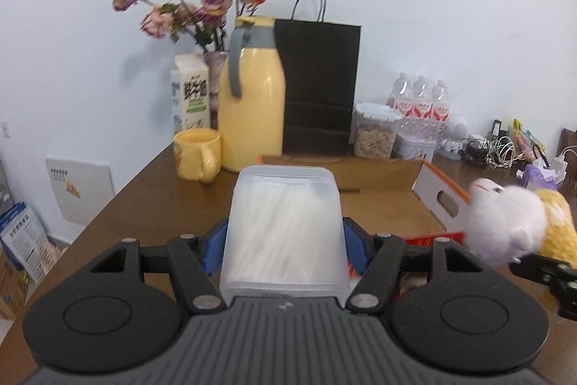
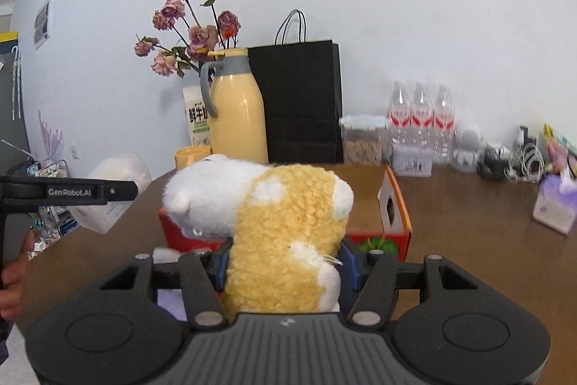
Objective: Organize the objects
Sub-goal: 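Carry the white box with the left tool while the right tool carries the plush dog into the cardboard box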
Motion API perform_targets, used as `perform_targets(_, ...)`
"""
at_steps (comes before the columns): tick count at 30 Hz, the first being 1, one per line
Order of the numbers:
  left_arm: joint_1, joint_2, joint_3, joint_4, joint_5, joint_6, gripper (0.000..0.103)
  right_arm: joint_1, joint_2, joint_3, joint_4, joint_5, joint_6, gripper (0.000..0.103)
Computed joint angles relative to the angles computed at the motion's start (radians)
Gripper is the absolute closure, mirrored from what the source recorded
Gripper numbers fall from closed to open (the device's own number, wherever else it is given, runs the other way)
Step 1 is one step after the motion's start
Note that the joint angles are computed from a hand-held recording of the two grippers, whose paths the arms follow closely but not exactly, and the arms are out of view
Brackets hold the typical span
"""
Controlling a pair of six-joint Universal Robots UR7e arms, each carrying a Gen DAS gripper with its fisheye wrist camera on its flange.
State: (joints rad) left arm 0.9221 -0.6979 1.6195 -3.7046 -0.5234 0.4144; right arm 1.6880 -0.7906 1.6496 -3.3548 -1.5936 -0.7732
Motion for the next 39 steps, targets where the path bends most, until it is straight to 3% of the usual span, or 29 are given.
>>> perform_targets(6, 0.025, 0.057, -0.136, 0.057, -0.040, 0.034, 0.037, 0.022, 0.109, -0.202, 0.083, -0.035, -0.005, 0.048)
perform_targets(14, 0.081, 0.159, -0.352, 0.216, -0.082, -0.001, 0.037, 0.008, 0.303, -0.559, 0.266, -0.095, -0.023, 0.048)
perform_targets(23, 0.143, 0.281, -0.592, 0.419, -0.076, -0.074, 0.037, 0.000, 0.523, -0.951, 0.490, -0.185, 0.010, 0.048)
perform_targets(36, 0.187, 0.310, -0.661, 0.612, -0.069, -0.190, 0.036, -0.011, 0.597, -1.077, 0.629, -0.264, 0.018, 0.044)
perform_targets(38, 0.186, 0.312, -0.661, 0.592, -0.064, -0.174, 0.033, -0.010, 0.593, -1.066, 0.630, -0.271, 0.014, 0.041)
perform_targets(39, 0.183, 0.315, -0.661, 0.568, -0.060, -0.154, 0.025, -0.009, 0.592, -1.063, 0.630, -0.274, 0.011, 0.039)
